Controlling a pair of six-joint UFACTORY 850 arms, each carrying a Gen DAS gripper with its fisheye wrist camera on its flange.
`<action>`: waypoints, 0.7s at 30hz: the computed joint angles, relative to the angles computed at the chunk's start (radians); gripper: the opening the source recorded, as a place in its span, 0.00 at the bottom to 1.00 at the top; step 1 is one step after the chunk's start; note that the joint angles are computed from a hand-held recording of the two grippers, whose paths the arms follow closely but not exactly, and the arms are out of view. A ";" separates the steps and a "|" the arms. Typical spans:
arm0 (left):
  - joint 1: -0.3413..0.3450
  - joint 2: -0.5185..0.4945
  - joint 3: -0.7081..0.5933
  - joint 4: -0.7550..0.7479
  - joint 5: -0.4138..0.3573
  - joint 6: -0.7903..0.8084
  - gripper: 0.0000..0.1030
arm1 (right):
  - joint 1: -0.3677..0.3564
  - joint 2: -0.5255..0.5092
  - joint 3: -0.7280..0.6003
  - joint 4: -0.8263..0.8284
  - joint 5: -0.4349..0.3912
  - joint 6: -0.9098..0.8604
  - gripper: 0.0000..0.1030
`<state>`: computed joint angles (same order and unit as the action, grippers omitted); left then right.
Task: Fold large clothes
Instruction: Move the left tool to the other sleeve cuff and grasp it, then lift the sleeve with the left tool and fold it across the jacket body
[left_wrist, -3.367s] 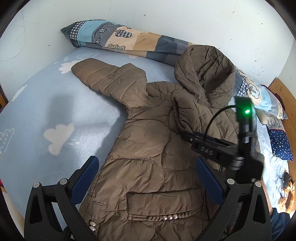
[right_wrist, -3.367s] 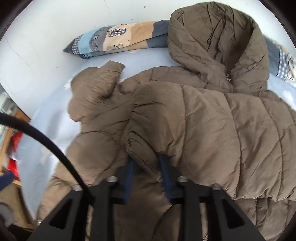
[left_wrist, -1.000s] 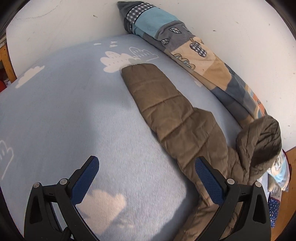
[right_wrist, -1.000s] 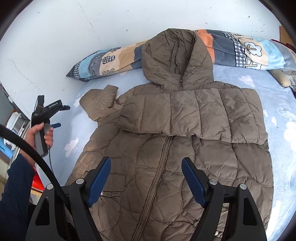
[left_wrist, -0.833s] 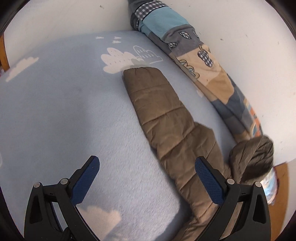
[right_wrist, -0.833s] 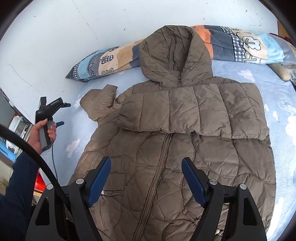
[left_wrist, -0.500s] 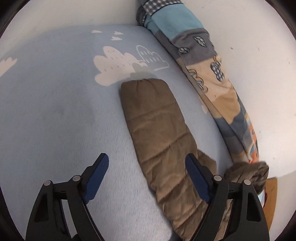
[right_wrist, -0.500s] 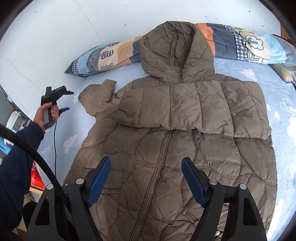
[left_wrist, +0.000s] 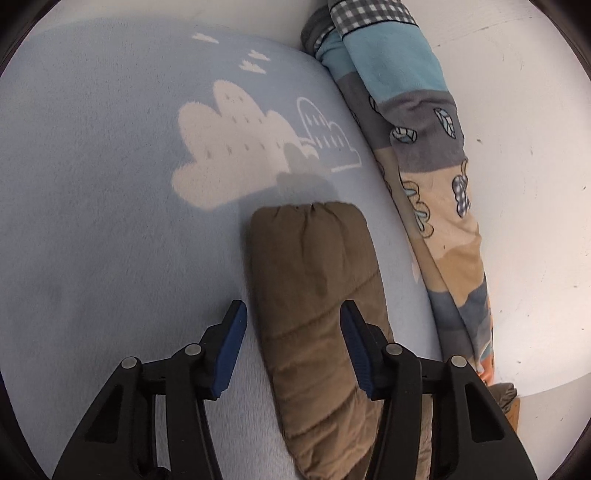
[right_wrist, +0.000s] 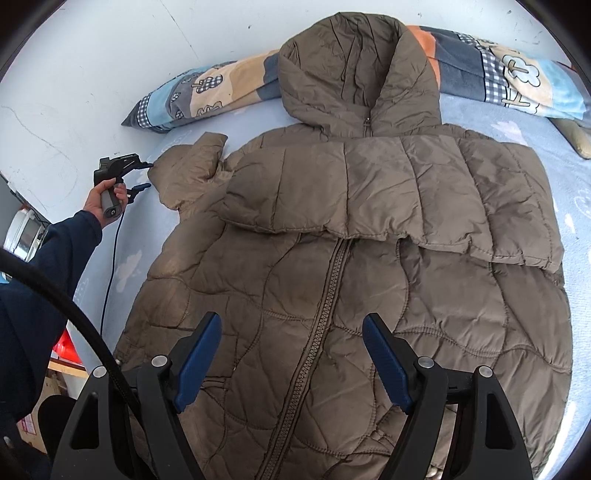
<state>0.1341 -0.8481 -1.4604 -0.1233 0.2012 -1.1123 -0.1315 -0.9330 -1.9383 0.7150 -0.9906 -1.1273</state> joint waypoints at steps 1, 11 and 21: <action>0.003 -0.009 -0.008 -0.020 0.008 0.026 0.50 | 0.001 -0.003 -0.002 -0.002 -0.001 0.002 0.80; -0.001 -0.077 -0.095 -0.407 0.035 0.433 0.25 | 0.019 -0.026 -0.020 -0.024 0.005 0.035 0.80; -0.039 0.095 0.109 -0.416 0.233 0.486 0.15 | 0.004 -0.034 -0.047 0.011 0.082 0.085 0.80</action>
<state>0.0947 -0.7530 -1.3510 -0.5396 0.4341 -0.6264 -0.1274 -0.9667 -1.9848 0.7259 -0.9086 -1.0421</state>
